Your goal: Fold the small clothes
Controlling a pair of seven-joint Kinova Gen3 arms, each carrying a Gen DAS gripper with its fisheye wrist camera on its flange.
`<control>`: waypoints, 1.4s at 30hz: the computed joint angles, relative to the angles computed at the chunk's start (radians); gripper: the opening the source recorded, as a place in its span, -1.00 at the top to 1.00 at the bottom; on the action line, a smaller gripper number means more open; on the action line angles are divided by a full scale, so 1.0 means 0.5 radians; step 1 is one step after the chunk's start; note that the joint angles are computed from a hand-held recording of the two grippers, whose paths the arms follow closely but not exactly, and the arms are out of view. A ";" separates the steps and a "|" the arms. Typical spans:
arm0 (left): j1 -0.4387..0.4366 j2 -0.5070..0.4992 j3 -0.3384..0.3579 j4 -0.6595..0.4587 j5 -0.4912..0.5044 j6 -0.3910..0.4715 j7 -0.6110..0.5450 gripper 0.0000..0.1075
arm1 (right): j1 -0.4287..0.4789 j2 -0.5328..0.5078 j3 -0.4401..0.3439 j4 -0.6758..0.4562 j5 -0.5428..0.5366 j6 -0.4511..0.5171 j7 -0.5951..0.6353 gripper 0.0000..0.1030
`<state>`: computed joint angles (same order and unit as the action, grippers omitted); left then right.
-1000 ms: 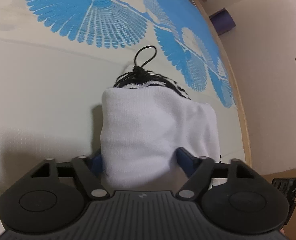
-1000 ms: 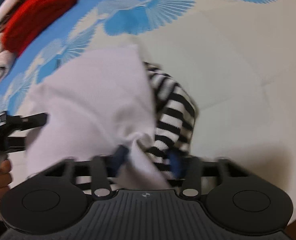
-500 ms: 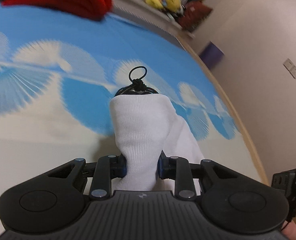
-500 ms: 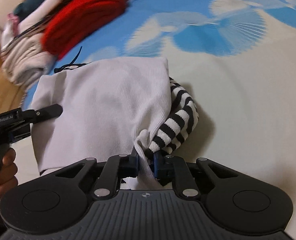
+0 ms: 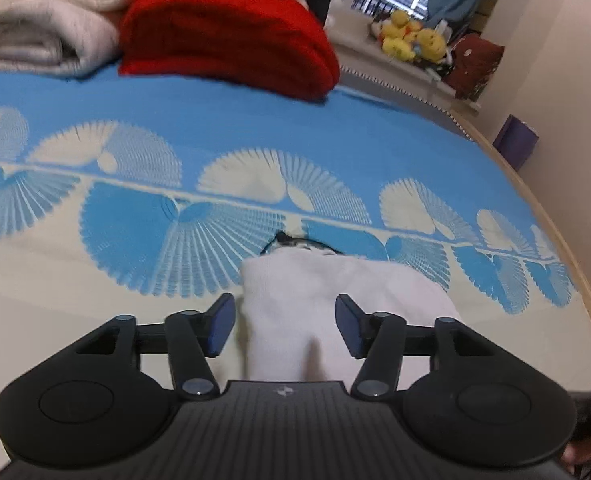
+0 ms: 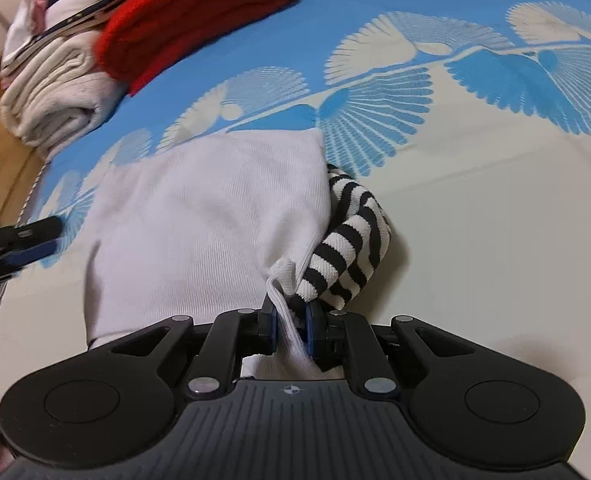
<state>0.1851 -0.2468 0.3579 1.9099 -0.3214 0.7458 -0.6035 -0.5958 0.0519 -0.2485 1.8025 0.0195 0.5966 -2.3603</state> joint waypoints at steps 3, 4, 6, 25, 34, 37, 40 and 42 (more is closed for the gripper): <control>0.176 -0.065 -0.173 0.019 0.157 -0.013 -0.244 -0.13 | -0.047 0.024 -0.008 -0.067 0.134 0.105 -0.099 0.75; 0.269 -0.073 -0.233 0.021 0.175 -0.009 -0.325 -0.13 | -0.056 0.030 -0.008 -0.091 0.156 0.144 -0.107 0.75; 0.454 -0.065 -0.326 0.024 0.215 0.000 -0.488 -0.13 | -0.084 0.035 -0.010 -0.123 0.218 0.211 -0.159 0.75; 1.066 0.397 -0.268 -0.087 -0.057 0.460 -0.815 -0.43 | -0.193 0.044 -0.202 -0.343 0.366 0.873 0.040 0.28; 0.986 0.034 -0.376 -0.019 0.056 0.410 -0.603 -0.49 | -0.334 -0.037 -0.065 -0.261 0.517 0.980 -0.031 0.37; 0.870 0.010 -0.384 0.009 0.197 0.421 -0.593 -0.41 | -0.236 -0.191 -0.096 -0.143 0.497 0.801 -0.114 0.36; 0.819 0.203 -0.327 -0.041 0.201 0.566 -0.570 -0.23 | -0.139 -0.303 -0.048 -0.044 0.269 0.565 0.008 0.36; 0.857 0.361 -0.249 -0.076 0.102 0.723 -0.473 -0.25 | -0.097 -0.275 -0.031 -0.039 0.107 0.497 0.158 0.34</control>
